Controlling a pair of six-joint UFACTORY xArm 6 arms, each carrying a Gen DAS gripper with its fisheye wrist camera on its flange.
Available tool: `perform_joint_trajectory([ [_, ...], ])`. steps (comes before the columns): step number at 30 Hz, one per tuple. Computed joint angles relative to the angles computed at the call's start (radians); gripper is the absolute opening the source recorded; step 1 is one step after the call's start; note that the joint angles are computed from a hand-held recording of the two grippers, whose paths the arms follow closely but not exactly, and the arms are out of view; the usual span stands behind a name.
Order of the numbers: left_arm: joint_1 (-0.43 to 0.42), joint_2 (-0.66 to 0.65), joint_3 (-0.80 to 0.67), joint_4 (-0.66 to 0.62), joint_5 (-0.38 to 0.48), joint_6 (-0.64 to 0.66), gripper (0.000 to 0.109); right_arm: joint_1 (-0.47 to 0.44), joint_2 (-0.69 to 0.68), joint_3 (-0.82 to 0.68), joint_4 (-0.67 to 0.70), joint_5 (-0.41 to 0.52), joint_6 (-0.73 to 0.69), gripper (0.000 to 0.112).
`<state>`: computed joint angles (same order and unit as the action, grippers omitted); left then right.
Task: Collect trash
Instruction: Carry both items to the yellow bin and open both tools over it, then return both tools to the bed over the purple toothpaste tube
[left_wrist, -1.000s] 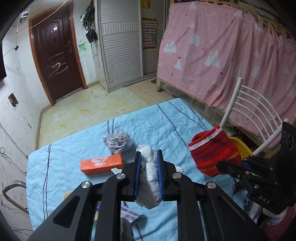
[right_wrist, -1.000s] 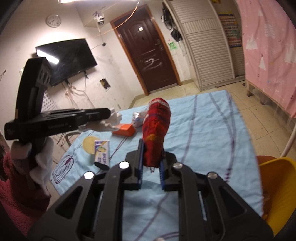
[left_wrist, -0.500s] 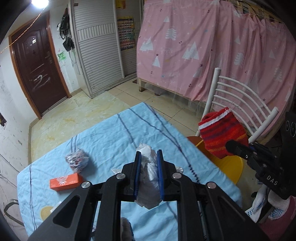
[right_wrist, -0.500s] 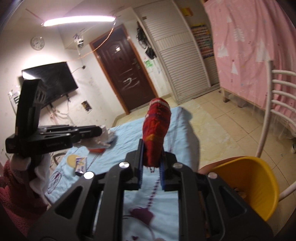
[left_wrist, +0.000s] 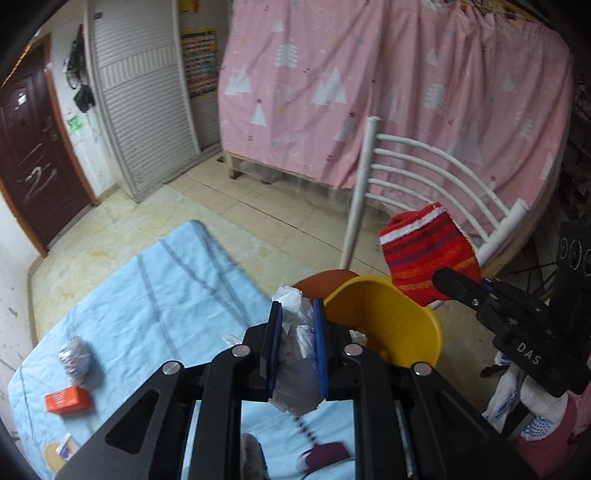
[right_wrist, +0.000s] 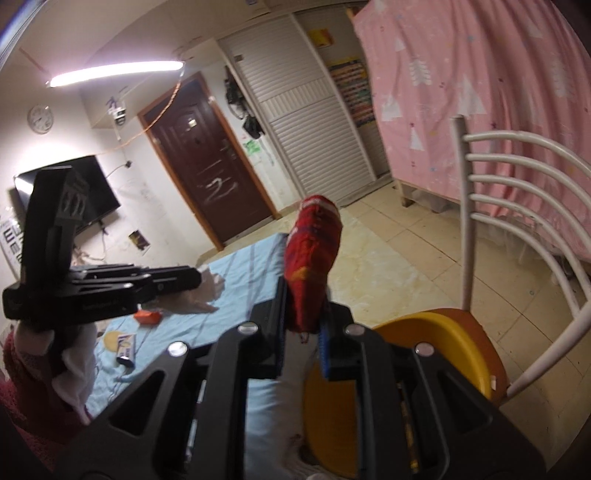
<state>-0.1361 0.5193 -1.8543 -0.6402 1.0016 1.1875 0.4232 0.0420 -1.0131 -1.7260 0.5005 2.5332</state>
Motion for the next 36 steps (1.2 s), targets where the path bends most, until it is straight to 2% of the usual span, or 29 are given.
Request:
perform_joint_trajectory([
  [7, -0.068, -0.033, 0.072, 0.029, -0.02, -0.007, 0.008, -0.027, -0.036, 0.073, -0.015, 0.004, 0.05, 0.014],
  [11, -0.089, -0.021, 0.058, 0.048, 0.007, -0.046, 0.012, -0.033, -0.029, 0.082, -0.006, 0.002, 0.053, 0.014],
  [14, -0.101, -0.027, 0.073, 0.054, -0.006, -0.046, 0.027, -0.041, -0.032, 0.095, -0.023, -0.001, 0.084, 0.014],
  [15, -0.102, -0.032, 0.082, 0.051, -0.01, -0.043, 0.037, -0.041, -0.032, 0.095, -0.017, 0.0, 0.082, 0.017],
  [16, -0.106, -0.038, 0.093, 0.05, -0.017, -0.041, 0.045, -0.041, -0.033, 0.097, -0.018, 0.001, 0.088, 0.025],
  [17, -0.106, -0.043, 0.1, 0.049, -0.021, -0.038, 0.047, -0.039, -0.033, 0.098, -0.019, 0.006, 0.093, 0.03],
  [18, -0.106, -0.047, 0.107, 0.048, -0.026, -0.035, 0.048, -0.04, -0.035, 0.102, -0.024, 0.009, 0.099, 0.039],
  [19, -0.105, -0.05, 0.112, 0.047, -0.028, -0.034, 0.049, -0.038, -0.037, 0.102, -0.023, 0.012, 0.095, 0.042],
  [30, -0.059, -0.08, 0.146, 0.001, -0.077, 0.018, 0.049, -0.02, 0.017, 0.022, 0.053, -0.004, -0.037, 0.042],
  [36, -0.012, -0.057, 0.099, -0.027, -0.048, 0.026, 0.049, -0.002, 0.078, -0.066, 0.122, -0.017, -0.143, 0.042],
])
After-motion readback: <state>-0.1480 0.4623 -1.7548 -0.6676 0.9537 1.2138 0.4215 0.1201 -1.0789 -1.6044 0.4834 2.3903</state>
